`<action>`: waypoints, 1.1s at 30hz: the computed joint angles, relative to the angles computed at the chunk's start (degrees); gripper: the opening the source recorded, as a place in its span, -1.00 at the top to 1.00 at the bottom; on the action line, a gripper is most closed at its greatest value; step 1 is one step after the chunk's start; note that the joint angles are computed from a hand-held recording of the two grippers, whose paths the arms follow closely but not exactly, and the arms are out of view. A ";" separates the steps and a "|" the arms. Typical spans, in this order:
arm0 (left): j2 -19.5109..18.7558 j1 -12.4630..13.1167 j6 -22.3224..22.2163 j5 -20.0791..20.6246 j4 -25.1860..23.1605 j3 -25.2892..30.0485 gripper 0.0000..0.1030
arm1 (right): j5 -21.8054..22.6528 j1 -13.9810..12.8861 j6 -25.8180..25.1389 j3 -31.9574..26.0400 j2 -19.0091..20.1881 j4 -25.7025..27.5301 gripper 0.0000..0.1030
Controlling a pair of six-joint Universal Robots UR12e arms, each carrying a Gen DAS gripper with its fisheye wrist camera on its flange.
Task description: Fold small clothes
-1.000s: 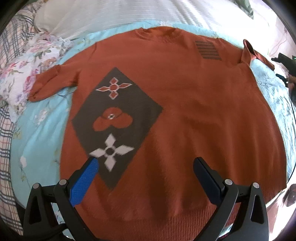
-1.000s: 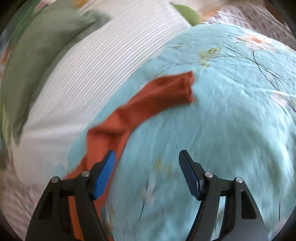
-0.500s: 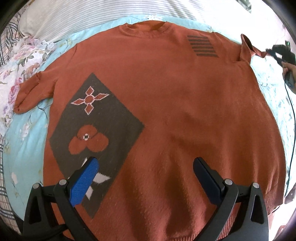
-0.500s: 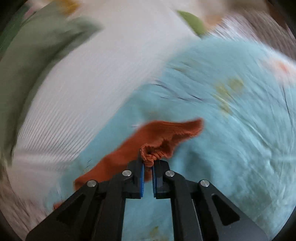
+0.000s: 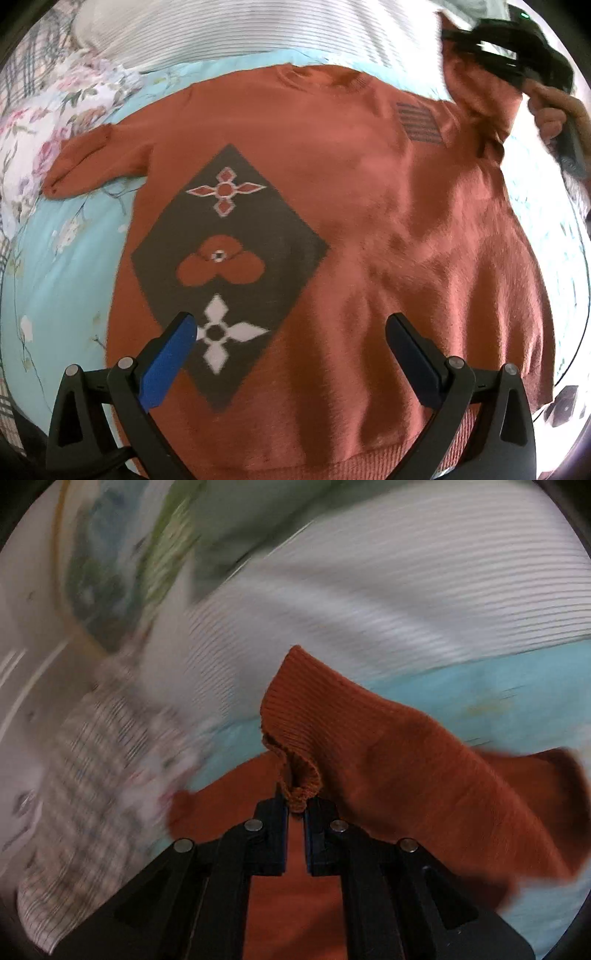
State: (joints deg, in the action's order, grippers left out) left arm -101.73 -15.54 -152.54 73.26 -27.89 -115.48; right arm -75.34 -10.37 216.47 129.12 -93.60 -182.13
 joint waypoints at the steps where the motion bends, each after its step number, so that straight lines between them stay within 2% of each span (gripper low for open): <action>1: 0.04 0.60 -0.23 -0.82 -0.24 0.12 -0.99 | 1.11 1.40 -0.07 -1.04 1.78 -0.48 0.85; 4: -0.16 1.92 -0.83 -2.28 -0.71 0.50 -0.99 | 6.89 4.33 -0.32 -5.75 8.30 -1.55 0.85; 9: -1.83 3.64 -2.61 -4.61 -1.56 2.32 -0.98 | 11.90 8.33 1.17 -11.34 17.45 -1.39 0.85; 11: -2.43 4.11 -3.20 -5.75 -1.92 3.13 -0.96 | 11.88 9.63 1.44 -13.34 20.06 0.15 0.85; 15: -4.27 4.45 -4.29 -7.77 -0.74 5.30 -0.96 | 9.48 10.13 1.91 -14.60 21.94 3.63 0.78; 16: -5.03 4.37 -4.49 -8.53 -0.86 6.32 -0.96 | 9.09 10.24 2.45 -14.98 21.98 5.09 0.78; 18: -6.37 4.11 -5.13 -9.75 -1.12 8.13 -0.95 | 10.76 9.69 4.10 -14.48 21.82 4.96 0.62; 19: -7.38 3.87 -5.49 -10.77 -1.19 9.46 -0.95 | 11.24 9.42 4.41 -14.04 21.45 4.81 0.25; 20: -8.09 3.68 -5.85 -11.36 -0.93 10.37 -0.95 | 11.01 9.50 4.48 -13.75 20.65 4.95 -0.22; 21: -9.08 3.27 -6.30 -11.64 -0.33 11.56 -0.95 | 10.52 9.74 4.53 -13.35 20.09 4.18 -0.40; 22: -10.61 2.61 -6.45 -11.66 -0.39 13.62 -0.95 | 9.74 9.96 4.54 -12.56 19.38 2.74 -0.50; 24: -12.83 1.88 -6.64 -12.13 -0.65 16.49 -0.95 | 7.41 9.90 4.63 -10.29 16.90 0.52 -0.50; 26: -15.74 1.01 -6.16 -12.49 -2.86 20.77 -0.95 | 6.02 9.43 6.03 -7.19 14.17 -2.57 -0.50; 29: -20.93 0.01 -4.77 -16.05 -13.49 29.85 -0.91 | 2.78 9.20 8.55 -2.54 10.13 -5.67 -0.50; 30: -23.28 -0.47 -4.14 -17.32 -17.66 33.81 -0.84 | 1.40 9.32 9.35 -1.34 8.97 -5.96 -0.50; 32: -25.81 -1.05 -3.64 -18.27 -22.82 38.05 -0.60 | -1.68 9.58 12.03 1.52 6.50 -7.29 -0.50; 33: -27.33 -1.36 -2.42 -19.28 -27.15 40.69 -0.35 | -2.89 9.73 13.16 2.56 5.66 -7.95 -0.50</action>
